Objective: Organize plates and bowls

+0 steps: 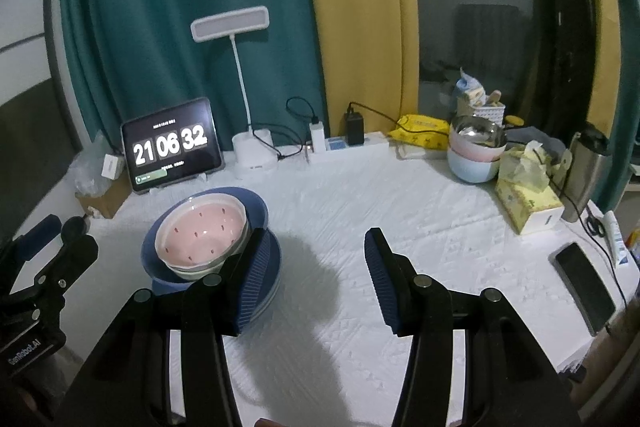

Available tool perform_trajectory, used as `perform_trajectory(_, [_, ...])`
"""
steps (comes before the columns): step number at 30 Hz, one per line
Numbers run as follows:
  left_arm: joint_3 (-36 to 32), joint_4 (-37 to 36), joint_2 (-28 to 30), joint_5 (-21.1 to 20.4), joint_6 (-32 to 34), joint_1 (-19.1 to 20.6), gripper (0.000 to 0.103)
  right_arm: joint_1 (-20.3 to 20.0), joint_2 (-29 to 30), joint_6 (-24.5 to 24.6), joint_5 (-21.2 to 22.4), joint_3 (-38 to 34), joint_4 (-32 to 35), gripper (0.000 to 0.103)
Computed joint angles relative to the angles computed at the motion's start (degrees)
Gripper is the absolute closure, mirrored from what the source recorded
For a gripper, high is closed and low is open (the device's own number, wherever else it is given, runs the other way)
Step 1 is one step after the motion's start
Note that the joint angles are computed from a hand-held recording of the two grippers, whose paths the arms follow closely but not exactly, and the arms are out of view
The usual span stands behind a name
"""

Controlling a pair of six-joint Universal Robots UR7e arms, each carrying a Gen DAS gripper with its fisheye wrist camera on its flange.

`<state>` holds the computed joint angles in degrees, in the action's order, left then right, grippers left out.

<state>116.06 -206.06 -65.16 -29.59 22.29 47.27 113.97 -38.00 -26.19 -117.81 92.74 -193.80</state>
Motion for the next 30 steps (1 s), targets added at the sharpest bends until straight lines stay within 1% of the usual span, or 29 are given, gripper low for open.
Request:
perform_trajectory(8, [0.8, -4.4, -0.3, 0.9, 3.4, -2.3, 0.018, 0.8, -2.2, -1.5, 0.5, 3.0, -3.8, 0.051])
perform_trajectory(20, [0.8, -11.7, 0.2, 1.4, 11.3, -5.3, 0.018, 2.0, -4.2, -3.8, 1.1, 5.6, -8.4, 0.05])
perform_trajectory(27, [0.9, -14.7, -0.1, 1.7, 14.3, -6.8, 0.018, 2.6, -5.8, -4.8, 1.9, 7.4, -11.1, 0.05])
perform_trajectory(30, [1.1, -14.2, -0.5, 1.9, 13.9, -7.4, 0.018, 3.0, -6.3, -5.3, 2.0, 8.0, -12.0, 0.05])
